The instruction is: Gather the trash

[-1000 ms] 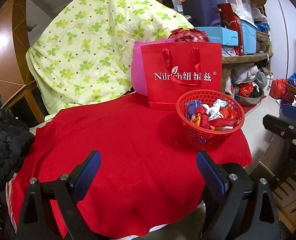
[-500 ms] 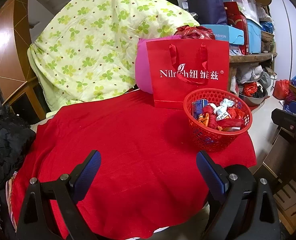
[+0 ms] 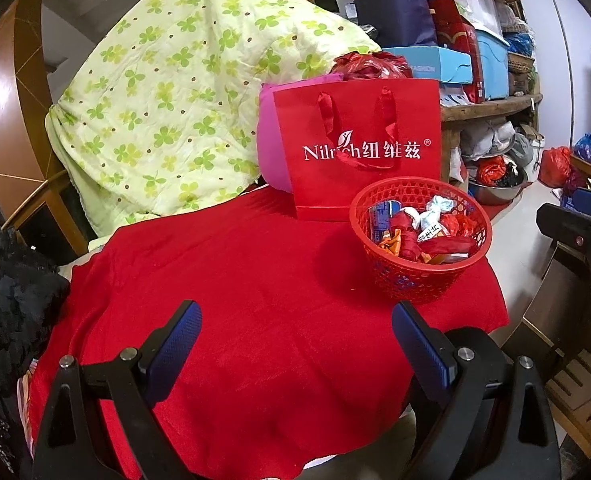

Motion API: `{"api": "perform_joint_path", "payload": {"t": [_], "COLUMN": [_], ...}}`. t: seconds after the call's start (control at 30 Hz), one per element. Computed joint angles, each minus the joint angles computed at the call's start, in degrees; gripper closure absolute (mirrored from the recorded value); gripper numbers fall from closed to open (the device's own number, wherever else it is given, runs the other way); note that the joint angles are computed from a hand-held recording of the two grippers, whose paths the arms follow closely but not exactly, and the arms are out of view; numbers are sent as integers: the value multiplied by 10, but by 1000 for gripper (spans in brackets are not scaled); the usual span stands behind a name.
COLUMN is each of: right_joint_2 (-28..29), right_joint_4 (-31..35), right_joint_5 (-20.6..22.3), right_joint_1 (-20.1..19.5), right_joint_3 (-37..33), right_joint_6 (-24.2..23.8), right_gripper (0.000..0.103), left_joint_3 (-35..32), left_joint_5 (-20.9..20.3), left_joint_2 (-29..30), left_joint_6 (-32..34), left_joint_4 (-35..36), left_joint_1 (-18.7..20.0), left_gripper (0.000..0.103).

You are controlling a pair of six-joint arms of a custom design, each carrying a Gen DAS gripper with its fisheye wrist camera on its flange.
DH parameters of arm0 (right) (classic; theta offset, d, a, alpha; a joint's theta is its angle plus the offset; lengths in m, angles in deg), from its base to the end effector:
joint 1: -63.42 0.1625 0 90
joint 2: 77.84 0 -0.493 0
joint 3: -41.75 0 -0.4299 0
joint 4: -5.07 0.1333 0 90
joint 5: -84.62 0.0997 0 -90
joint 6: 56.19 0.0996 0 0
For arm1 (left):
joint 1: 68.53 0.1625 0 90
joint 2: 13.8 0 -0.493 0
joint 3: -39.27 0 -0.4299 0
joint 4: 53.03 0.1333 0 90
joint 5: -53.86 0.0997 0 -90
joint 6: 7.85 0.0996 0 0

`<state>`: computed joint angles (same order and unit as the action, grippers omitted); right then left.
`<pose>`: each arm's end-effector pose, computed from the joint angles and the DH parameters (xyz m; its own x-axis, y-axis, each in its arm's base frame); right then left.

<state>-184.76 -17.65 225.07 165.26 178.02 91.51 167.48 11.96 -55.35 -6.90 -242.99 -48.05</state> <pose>0.1133 -0.2651 0.3171 -0.6469 0.4628 0.6060 -0.4370 0.4263 -0.7920 -0.4017 -0.3715 0.0185 -0.3789 0.5713 -0.7281 0.9181 0.3311 -0.2180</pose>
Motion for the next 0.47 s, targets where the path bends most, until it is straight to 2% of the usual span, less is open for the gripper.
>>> {"api": "perform_joint_path", "payload": {"t": [0.23,0.47], "right_joint_2": [-16,-6], "right_joint_4": [13,11], "right_joint_5": [-23,-34], "right_joint_1": [-26,-53], "right_joint_3": [3,-13], "right_joint_6": [-2,-11], "right_gripper": [34,34], "left_joint_3": [-11,-25], "left_joint_5": [0,-36], "left_joint_2": [13,30], "left_joint_6": [6,38], "left_joint_4": [4,-52], "left_joint_1": [-8,14], "left_gripper": [7,7]}}
